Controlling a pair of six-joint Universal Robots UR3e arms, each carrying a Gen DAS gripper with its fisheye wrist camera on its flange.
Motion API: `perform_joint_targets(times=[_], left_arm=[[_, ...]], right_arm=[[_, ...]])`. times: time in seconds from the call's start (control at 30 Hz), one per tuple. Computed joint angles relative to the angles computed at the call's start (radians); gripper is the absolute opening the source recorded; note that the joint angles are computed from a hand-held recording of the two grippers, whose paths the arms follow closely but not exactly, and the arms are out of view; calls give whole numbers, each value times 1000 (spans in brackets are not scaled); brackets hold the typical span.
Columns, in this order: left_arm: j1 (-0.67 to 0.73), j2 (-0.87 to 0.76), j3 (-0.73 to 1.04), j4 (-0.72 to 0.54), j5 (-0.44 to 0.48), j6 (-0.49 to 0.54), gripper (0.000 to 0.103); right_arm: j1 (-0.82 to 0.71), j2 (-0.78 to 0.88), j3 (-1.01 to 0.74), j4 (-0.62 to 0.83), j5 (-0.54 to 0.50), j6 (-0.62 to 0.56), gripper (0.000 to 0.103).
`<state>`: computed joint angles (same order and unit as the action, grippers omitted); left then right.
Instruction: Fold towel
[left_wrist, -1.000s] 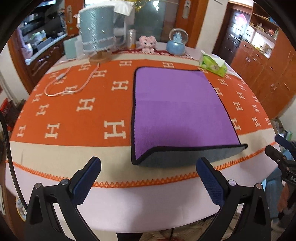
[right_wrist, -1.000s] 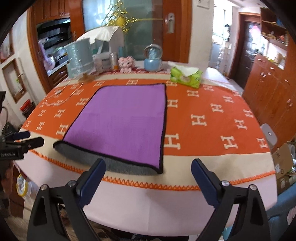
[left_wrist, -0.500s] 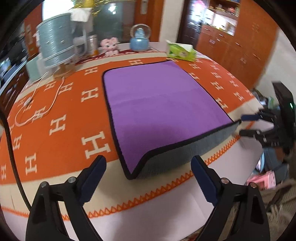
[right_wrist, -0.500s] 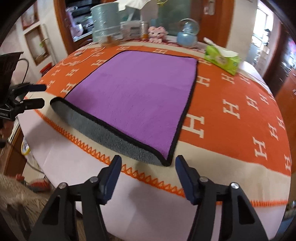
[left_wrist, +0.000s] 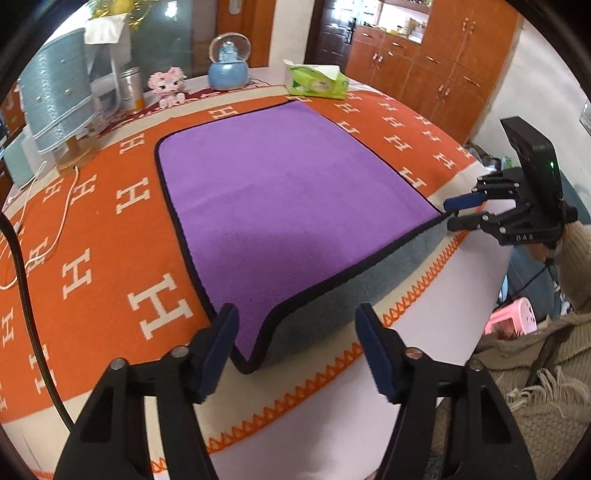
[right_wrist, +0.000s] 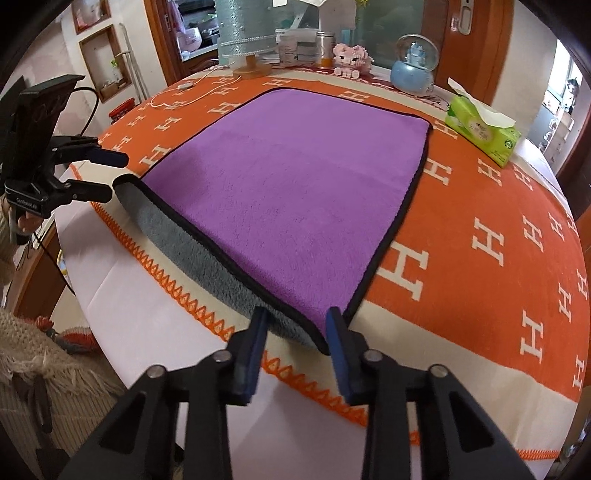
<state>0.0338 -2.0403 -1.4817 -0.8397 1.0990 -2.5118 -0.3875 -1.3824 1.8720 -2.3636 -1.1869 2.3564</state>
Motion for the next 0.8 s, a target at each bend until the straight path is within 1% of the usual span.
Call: perform_joint_targets(times=[0.13,0.2,0.37,0.5,0.63,0.77,0.8], left_arm=[[-13,-12,28,-37,17,15,50],[-14,-15,39,-55,19,23,44],[-17,-16,40,-55,30,30,41],[-18,-36,56,-45,55,20,41],[-10,-69,104,-95,54,18,41],[-11,-79,113,-104,50,27,41],[-9,-80,116,-113,44,29,39]], right_arm=[[-2,-2,-3,7,-1,-15,25],[-4,-5,-2,7,0,-20,23],[-4,-6,-2,4,-4,-26,20],[4,-9,6,-13,-13,-31,20],[4,-9,4,-11,-14,-33,20],[6,-10,5,-16,-17,-38,20],[7,-11,7,-18,-17,-38,20]])
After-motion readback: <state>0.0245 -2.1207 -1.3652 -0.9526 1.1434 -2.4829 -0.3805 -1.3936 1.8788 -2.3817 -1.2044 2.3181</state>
